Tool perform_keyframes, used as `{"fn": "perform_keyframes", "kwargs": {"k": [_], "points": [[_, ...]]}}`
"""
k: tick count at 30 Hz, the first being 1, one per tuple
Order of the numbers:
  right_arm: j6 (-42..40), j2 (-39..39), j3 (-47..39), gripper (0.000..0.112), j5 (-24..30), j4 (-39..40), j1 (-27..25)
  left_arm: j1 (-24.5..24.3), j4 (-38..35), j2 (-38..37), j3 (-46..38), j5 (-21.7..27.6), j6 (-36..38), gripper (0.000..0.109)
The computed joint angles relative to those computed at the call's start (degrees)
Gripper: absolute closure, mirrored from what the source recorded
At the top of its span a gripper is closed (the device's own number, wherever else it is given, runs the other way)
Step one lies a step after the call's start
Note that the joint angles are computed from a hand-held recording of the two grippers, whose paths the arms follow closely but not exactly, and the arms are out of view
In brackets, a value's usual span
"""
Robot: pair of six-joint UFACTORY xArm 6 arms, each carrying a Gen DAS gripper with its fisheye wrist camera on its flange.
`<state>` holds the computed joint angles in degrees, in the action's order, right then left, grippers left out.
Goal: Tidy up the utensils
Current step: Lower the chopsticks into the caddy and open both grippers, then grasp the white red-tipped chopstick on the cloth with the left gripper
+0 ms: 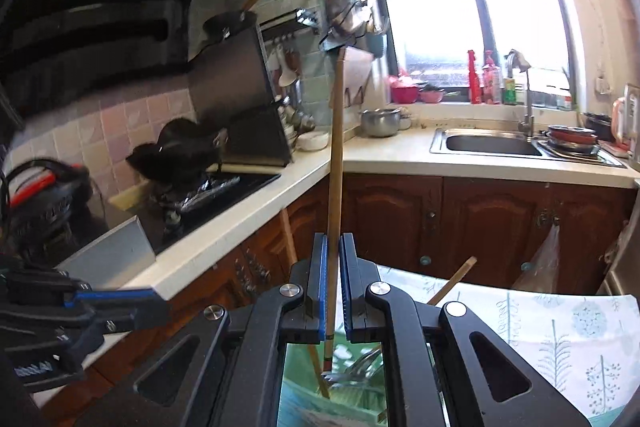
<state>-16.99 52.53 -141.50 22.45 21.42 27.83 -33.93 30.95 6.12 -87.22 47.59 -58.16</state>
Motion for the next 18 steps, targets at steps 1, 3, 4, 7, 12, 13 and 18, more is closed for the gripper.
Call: {"fn": "perform_keyframes", "kwargs": {"k": [1,3,4,7,12,13,18], "points": [[-0.3,-0.2,1.0,0.107,-0.1,-0.2,0.3,0.7,-1.7,-1.1,2.9,-0.9,-0.2,0.106],[-2.8,-3.4,7.8,0.107,-1.9,0.5,1.0,1.6,-3.6,-2.7,7.5,-2.0,-1.2,0.104],[-2.2,-3.9,9.3,0.106,-2.4,-0.6,1.3,2.0,-5.0,-3.1,9.3,-2.4,-1.3,0.104],[-2.6,-6.9,15.7,0.106,-2.5,-2.0,1.7,3.0,-10.0,-3.9,14.5,-4.3,-1.4,0.098],[-3.1,-11.3,24.2,0.084,-2.7,-1.3,2.1,3.4,-15.7,-4.2,19.8,-8.2,-1.5,0.058],[-4.1,-12.8,26.9,0.077,-4.1,-0.3,2.2,3.1,-15.1,-4.3,20.5,-8.7,-2.6,0.053],[-4.0,-20.1,38.5,0.076,-7.5,0.5,2.9,2.7,-15.9,-3.4,20.6,-9.0,-3.5,0.051]]}}
